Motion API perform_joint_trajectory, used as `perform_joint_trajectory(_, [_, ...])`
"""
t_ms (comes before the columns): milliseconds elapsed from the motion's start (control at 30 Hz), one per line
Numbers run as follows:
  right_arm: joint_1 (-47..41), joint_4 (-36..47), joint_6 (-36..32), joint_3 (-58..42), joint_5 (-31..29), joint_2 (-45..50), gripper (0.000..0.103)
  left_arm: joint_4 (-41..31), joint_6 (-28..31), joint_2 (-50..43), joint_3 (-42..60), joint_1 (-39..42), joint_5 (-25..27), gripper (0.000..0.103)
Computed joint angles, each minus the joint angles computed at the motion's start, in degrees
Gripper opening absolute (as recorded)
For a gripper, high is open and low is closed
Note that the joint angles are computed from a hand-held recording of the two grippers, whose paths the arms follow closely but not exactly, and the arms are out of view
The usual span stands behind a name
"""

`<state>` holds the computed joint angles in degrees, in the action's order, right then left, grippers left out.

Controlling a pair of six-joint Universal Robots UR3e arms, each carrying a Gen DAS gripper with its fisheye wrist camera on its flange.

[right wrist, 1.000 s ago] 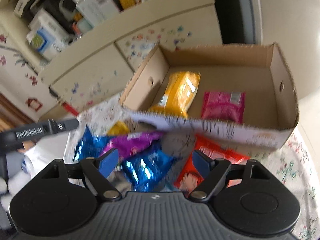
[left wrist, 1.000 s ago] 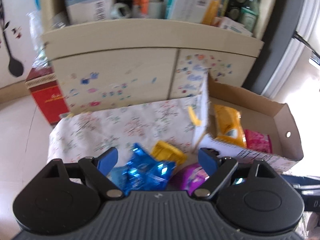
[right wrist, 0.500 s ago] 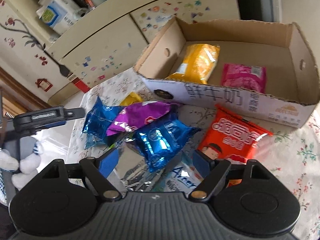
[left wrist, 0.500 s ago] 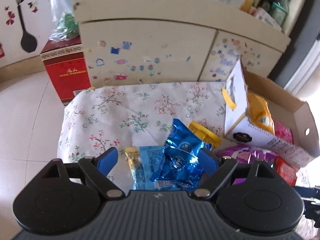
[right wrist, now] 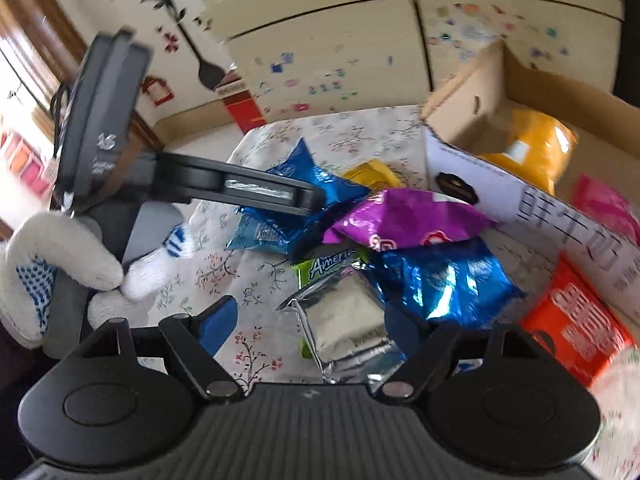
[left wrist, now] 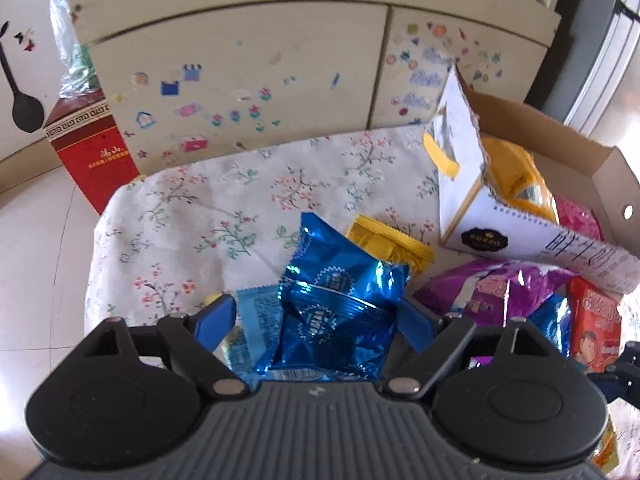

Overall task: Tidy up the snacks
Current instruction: 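Grasp the blue foil bag with the left tool while the right tool grasps the silver foil packet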

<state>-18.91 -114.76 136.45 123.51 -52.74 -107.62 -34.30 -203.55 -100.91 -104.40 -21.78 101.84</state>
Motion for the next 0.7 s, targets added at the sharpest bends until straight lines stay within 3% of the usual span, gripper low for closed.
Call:
perform_joint_trajectory(267, [8.5, -16.2, 1.3, 3.6, -9.3, 3.8, 0.086, -0.1, 1.3, -2.9, 0.3, -0.2, -0.3, 0.082])
perform_joint_trajectory(467, [7.3, -7.9, -1.8, 0.4, -7.1, 4.4, 0.081, 0.6, 2.8, -1.0, -2.2, -0.3, 0.4, 0.069])
perform_joint_trajectory(567, [8.5, -11.4, -1.0, 2.2, -9.4, 4.0, 0.082, 1.2, 2.8, -0.1, -3.0, 0.5, -0.9, 0.066])
perform_joint_trajectory(633, [9.4, -12.4, -0.9, 2.4, -11.1, 4.7, 0.082, 1.5, 2.9, -0.3, -2.9, 0.6, -1.1, 0.068])
perform_joint_trajectory(700, [10.0, -12.1, -0.6, 2.3, -11.8, 5.3, 0.083, 1.2, 3.3, -0.8, -2.5, 0.3, -0.8, 0.076])
